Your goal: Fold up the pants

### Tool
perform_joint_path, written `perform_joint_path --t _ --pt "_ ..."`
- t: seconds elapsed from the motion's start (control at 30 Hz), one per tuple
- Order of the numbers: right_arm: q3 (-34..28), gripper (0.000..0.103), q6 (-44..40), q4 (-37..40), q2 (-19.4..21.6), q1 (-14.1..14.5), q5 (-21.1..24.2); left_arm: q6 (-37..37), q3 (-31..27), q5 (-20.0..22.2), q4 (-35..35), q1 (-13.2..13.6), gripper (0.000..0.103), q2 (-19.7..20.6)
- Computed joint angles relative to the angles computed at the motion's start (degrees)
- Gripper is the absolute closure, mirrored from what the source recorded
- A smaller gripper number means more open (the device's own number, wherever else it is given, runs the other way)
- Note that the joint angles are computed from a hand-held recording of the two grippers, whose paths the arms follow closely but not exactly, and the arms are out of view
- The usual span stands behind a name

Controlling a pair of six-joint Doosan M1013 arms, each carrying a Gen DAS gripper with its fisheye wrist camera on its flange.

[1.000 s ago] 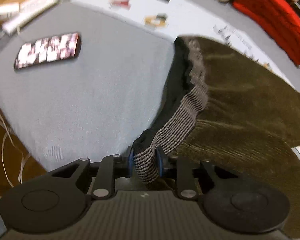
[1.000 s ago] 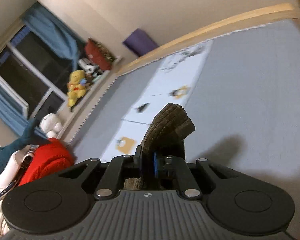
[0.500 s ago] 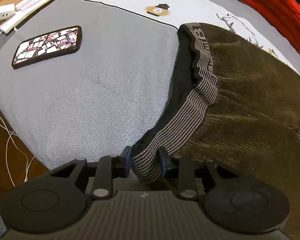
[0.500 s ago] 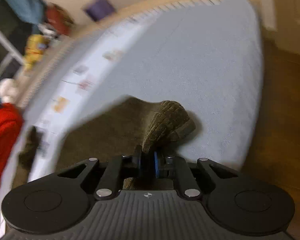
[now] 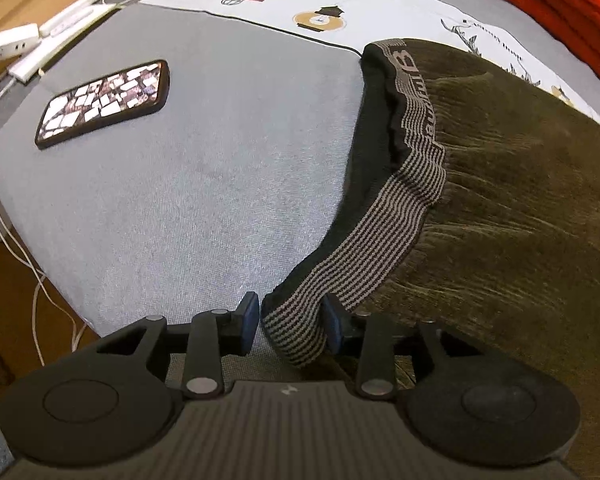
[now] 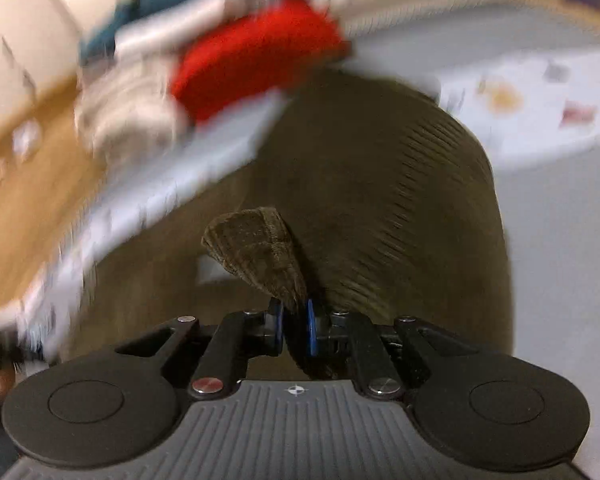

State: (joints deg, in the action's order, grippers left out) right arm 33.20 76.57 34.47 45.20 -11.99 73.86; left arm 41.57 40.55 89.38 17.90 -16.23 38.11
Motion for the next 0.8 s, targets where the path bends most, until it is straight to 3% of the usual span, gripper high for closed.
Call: perform_joint_path --t 0.1,0.17,0.23,0.3,0.37,0.43,0.5,0.53,0.6,0.67,0.7,0.8 --pt "2.56 0.091 1.61 -2.74 -0.74 -0.33 -0.86 1.3 -1.77 1.8 1.43 -0.42 0.063 1.05" --pt "4.56 0.091 1.53 -0.57 -2.08 -1.33 -5.62 1.43 -2.41 2.51 1.84 -0.53 0.063 1.43" --pt "6.0 0.091 4.09 -0.84 -3.43 -2.66 -13.88 1.19 -2.68 2.82 2.03 -0.59 0.063 1.59" --pt "4.43 0.091 13.87 -8.68 -3.12 -3.99 -18.24 1.1 -2.49 2.77 2.35 -0.7 0.061 1.48" --pt "1.58 0.091 24.89 -21.24 -1.81 -4.96 -16.14 1.44 -2.0 2.65 3.12 -0.87 0.056 1.27" --pt "-2.27 0.092 31.18 -30.76 0.48 -5.87 -8.57 2.18 -1.99 3.25 4.34 -1.09 0.046 1.37" --pt "-1.55 0.092 31.34 -32.01 0.76 -6.97 -4.22 2.59 -1.84 3.27 4.38 -1.02 0.041 1.36" --pt "1.45 0.091 31.0 -30.34 -0.29 -7.68 -5.34 2.3 -1.9 3.42 4.29 -0.96 0.04 1.4" --pt "9.66 0.09 30.78 -27.61 -3.92 -8.53 -14.25 1.94 -2.59 4.51 4.8 -0.96 0.028 1.81" --pt "15.17 0.083 32.68 -24.68 -6.74 -9.46 -19.29 1.74 -2.62 5.22 6.58 -1.18 0.01 1.86" --pt "15.56 0.081 34.01 -24.22 -7.03 -9.71 -19.45 1.86 -1.96 4.83 7.72 -1.38 0.002 1.49" --pt "15.78 0.05 37.99 -25.97 -7.91 -9.05 -18.86 2.1 0.7 1.99 8.04 -1.44 0.0 -0.15"
